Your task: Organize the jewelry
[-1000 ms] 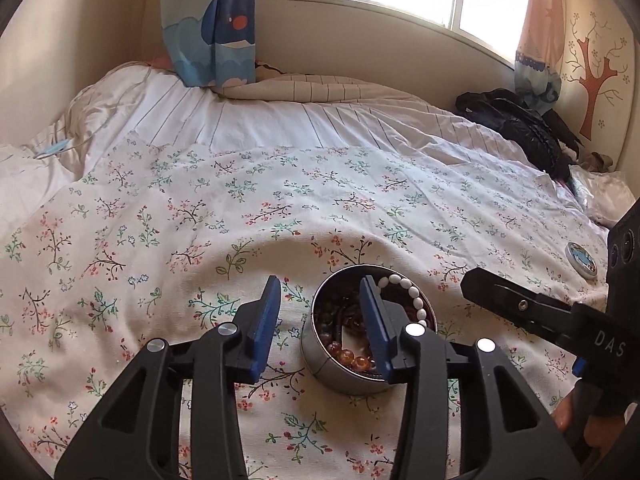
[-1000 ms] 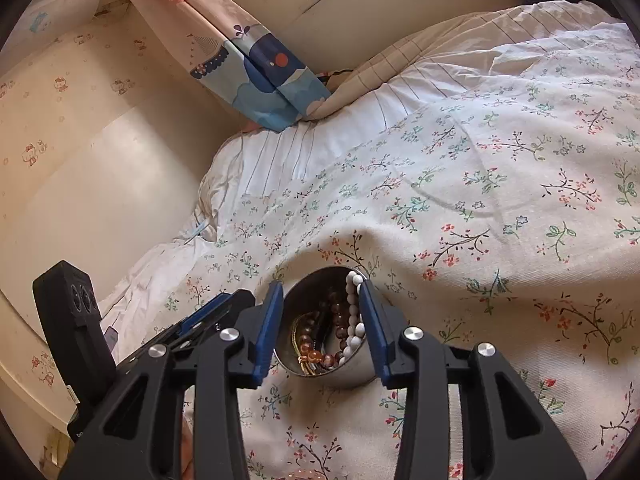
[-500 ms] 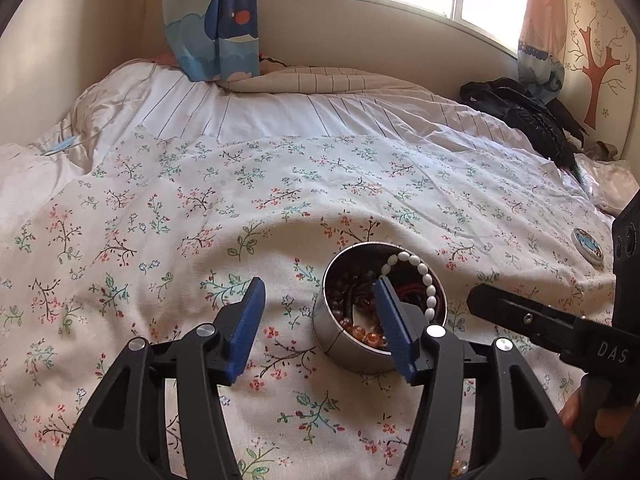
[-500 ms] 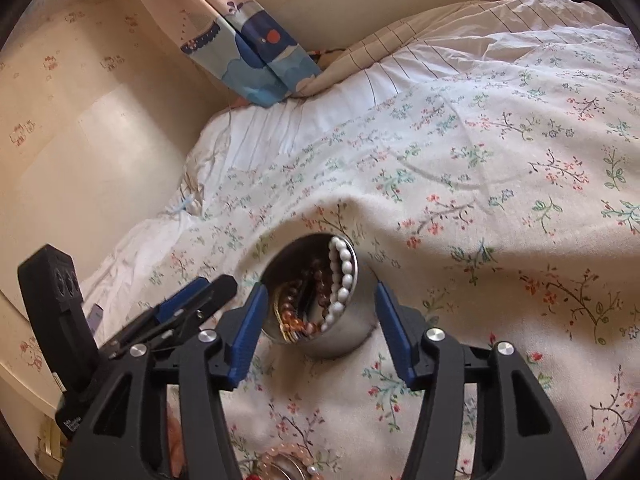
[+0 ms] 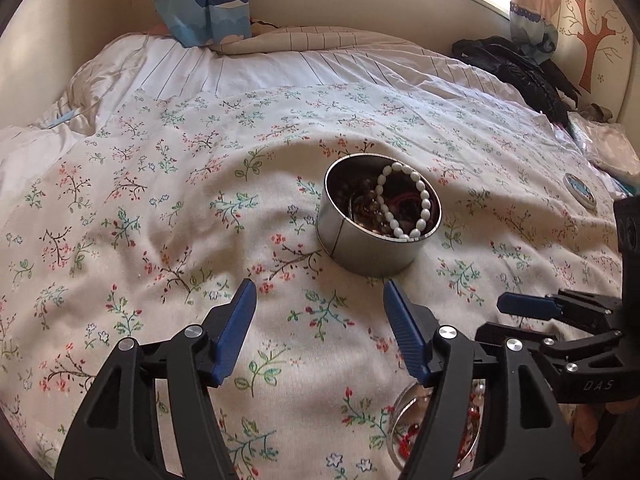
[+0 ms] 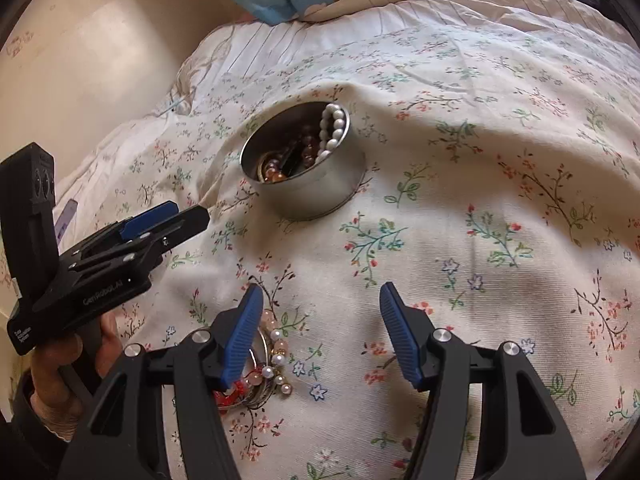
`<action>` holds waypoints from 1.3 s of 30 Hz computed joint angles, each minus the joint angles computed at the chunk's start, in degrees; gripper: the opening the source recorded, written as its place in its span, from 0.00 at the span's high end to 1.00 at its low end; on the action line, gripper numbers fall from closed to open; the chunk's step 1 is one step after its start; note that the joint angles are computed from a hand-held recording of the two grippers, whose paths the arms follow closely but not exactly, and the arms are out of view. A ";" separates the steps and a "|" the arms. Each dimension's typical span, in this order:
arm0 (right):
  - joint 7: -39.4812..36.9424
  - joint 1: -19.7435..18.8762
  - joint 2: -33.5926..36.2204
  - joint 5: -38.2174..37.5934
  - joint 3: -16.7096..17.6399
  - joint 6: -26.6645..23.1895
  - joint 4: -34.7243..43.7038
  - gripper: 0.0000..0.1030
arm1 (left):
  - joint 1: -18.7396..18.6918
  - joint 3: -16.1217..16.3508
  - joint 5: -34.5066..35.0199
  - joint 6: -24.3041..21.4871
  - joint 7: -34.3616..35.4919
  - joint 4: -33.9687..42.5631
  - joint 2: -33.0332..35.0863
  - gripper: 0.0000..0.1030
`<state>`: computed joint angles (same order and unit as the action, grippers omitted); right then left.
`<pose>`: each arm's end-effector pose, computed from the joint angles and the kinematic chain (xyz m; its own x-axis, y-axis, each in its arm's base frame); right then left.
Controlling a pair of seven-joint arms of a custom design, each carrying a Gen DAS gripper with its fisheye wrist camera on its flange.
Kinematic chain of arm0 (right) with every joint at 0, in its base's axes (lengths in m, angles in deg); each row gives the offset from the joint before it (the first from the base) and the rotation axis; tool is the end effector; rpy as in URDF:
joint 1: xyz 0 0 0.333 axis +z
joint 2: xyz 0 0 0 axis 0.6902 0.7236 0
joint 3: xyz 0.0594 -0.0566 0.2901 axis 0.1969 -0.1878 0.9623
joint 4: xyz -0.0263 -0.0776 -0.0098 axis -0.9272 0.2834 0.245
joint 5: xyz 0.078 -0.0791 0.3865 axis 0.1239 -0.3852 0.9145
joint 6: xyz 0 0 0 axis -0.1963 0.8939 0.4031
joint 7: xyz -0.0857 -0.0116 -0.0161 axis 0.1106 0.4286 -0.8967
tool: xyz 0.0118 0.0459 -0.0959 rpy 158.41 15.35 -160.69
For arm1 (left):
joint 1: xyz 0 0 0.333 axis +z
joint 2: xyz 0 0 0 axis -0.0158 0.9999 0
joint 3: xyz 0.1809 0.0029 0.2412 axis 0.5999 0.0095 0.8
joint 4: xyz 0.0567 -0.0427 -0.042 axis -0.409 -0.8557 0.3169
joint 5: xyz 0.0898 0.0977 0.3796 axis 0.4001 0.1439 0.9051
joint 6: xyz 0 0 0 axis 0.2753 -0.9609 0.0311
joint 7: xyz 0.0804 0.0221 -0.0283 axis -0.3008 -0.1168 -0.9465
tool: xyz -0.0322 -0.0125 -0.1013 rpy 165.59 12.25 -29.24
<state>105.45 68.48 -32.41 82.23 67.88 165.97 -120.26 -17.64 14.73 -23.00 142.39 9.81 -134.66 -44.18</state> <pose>0.4580 0.2376 0.5102 0.2276 -0.8947 -0.3844 -0.8632 -0.0027 -0.5049 0.4692 -0.3310 0.5314 -0.2183 -0.9756 0.0226 -0.7527 0.1536 -0.6402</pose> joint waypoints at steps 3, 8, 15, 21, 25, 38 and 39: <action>1.78 -1.00 1.18 -5.52 1.98 -2.31 1.45 0.43 | -0.61 -0.06 -1.50 -0.92 2.31 -1.90 -1.70 0.39; 3.52 -1.26 1.66 -9.84 2.71 -3.70 1.86 0.43 | -1.42 0.09 -5.45 -1.12 5.42 -3.41 -2.96 0.39; 10.94 -3.77 3.07 -23.23 6.06 -6.01 3.68 0.41 | -2.65 -0.85 -8.05 -3.52 10.50 -5.37 -4.87 0.39; 27.73 -7.06 1.64 -40.76 7.69 -10.23 4.08 0.36 | -2.84 -0.90 -8.95 -4.49 11.53 -5.49 -5.12 0.39; 9.86 2.43 0.11 -16.47 -2.06 0.02 0.09 0.36 | -2.58 -0.77 -9.32 -3.97 11.21 -5.86 -5.55 0.39; 25.39 -4.59 0.51 -37.25 4.45 -8.40 2.47 0.34 | -3.37 -0.60 -11.31 -5.86 14.18 -4.85 -4.18 0.41; 23.34 -3.87 0.85 -34.41 3.80 -7.94 2.51 0.34 | -3.44 -0.33 -12.15 -5.49 14.47 -5.06 -4.33 0.47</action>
